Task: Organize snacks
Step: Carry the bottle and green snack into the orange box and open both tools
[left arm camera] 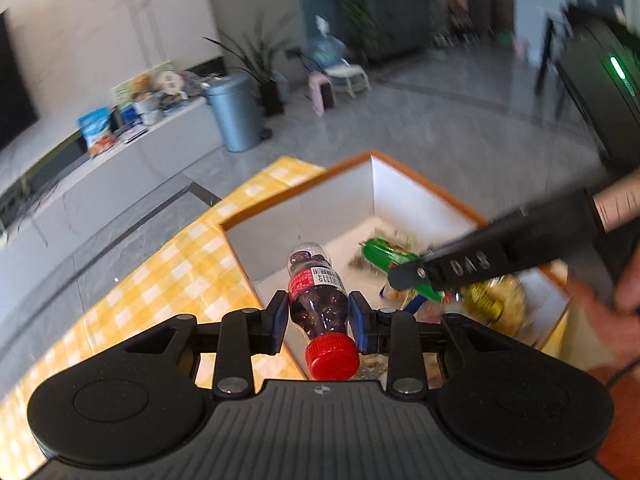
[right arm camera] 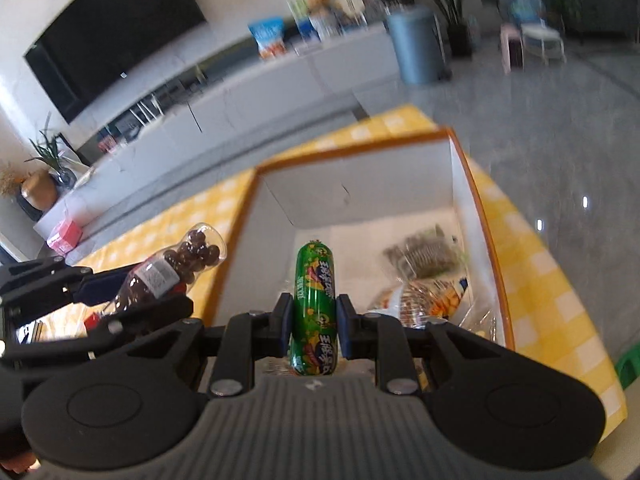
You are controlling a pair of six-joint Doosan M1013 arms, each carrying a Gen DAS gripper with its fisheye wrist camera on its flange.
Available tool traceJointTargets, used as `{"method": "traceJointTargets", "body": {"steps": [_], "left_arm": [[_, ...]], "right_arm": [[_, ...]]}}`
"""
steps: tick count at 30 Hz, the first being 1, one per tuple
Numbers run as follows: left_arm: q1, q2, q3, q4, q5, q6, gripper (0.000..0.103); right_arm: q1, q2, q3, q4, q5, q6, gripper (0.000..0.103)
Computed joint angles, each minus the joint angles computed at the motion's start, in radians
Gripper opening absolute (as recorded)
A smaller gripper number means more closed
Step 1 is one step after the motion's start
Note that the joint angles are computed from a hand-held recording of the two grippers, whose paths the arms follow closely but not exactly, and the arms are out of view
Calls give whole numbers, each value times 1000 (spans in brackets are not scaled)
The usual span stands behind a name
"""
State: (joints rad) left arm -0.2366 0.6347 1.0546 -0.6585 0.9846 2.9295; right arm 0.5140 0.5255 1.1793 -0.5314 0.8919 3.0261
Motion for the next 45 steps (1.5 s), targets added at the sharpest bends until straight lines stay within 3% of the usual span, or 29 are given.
{"method": "traceJointTargets", "body": {"steps": [7, 15, 24, 28, 37, 45], "left_arm": [[-71, 47, -47, 250, -44, -6, 36], [-109, 65, -52, 483, -66, 3, 36], [-127, 67, -35, 600, -83, 10, 37], [-127, 63, -30, 601, -93, -2, 42], [-109, 57, -58, 531, -10, -5, 56], [-73, 18, -47, 404, 22, -11, 60]], "right_arm": [[-51, 44, -50, 157, 16, -108, 21], [-80, 75, -83, 247, 65, -192, 21], [-91, 80, -85, 287, 61, -216, 22], [-87, 75, -82, 270, 57, -195, 23], [-72, 60, -74, 215, 60, -148, 30], [-38, 42, -86, 93, 85, -81, 44]]}}
